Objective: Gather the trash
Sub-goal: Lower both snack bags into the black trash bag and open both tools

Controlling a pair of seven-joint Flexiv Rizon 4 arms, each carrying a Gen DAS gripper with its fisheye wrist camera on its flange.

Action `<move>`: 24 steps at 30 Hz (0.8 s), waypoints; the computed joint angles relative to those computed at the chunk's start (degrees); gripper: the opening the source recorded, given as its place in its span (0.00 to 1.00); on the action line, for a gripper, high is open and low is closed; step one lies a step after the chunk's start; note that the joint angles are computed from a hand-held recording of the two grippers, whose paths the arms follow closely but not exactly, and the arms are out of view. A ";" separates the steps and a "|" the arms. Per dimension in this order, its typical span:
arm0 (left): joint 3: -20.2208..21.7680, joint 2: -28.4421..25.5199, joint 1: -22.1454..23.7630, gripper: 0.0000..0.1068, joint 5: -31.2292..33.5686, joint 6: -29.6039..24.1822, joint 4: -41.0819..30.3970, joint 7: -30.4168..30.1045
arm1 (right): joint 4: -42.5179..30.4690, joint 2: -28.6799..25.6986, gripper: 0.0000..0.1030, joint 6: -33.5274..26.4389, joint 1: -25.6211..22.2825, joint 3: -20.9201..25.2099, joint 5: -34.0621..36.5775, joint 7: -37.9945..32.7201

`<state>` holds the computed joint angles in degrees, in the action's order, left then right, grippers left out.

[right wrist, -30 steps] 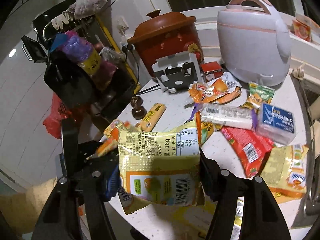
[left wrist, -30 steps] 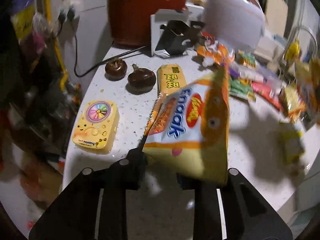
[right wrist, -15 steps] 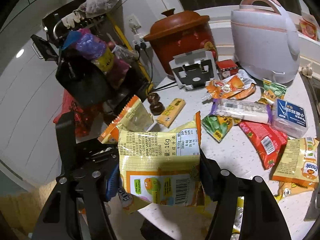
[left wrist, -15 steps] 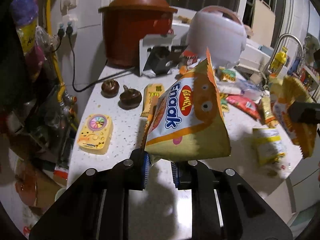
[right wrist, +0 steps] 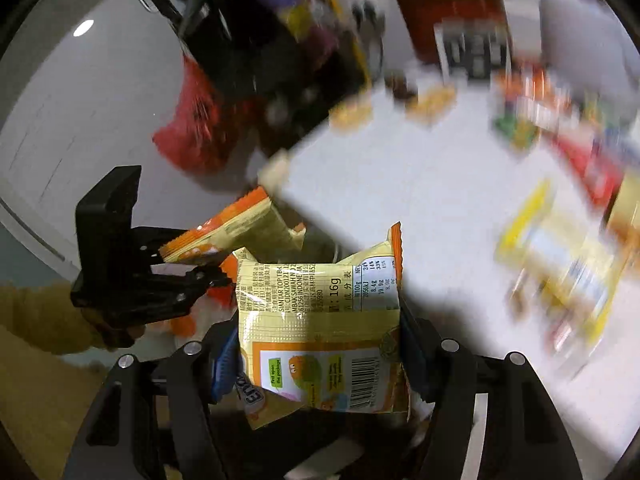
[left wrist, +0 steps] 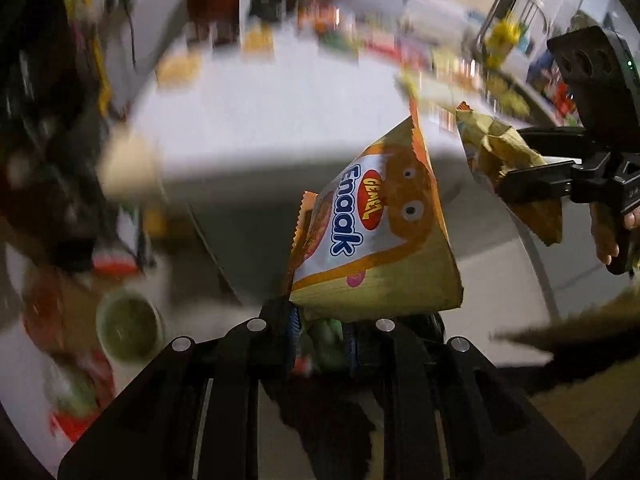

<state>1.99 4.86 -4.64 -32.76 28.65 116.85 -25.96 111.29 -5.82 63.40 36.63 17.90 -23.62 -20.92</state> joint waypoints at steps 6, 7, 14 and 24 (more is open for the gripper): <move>-0.82 -4.01 -0.37 0.16 6.63 3.26 6.95 -1.07 | 6.15 -4.88 0.63 4.21 2.07 0.10 0.73 5.76; -1.15 -5.52 -0.41 0.16 7.71 4.19 7.64 -1.69 | 7.24 -6.18 0.63 4.30 2.83 -0.42 -0.27 7.48; -2.98 -20.54 -2.67 0.21 18.92 17.78 9.55 -11.35 | 8.69 -17.82 0.63 6.08 4.71 -1.69 1.99 10.71; -3.03 -27.50 -4.23 0.49 30.30 16.67 3.47 -23.69 | 5.55 -22.80 0.76 -0.41 5.03 -2.43 8.48 10.27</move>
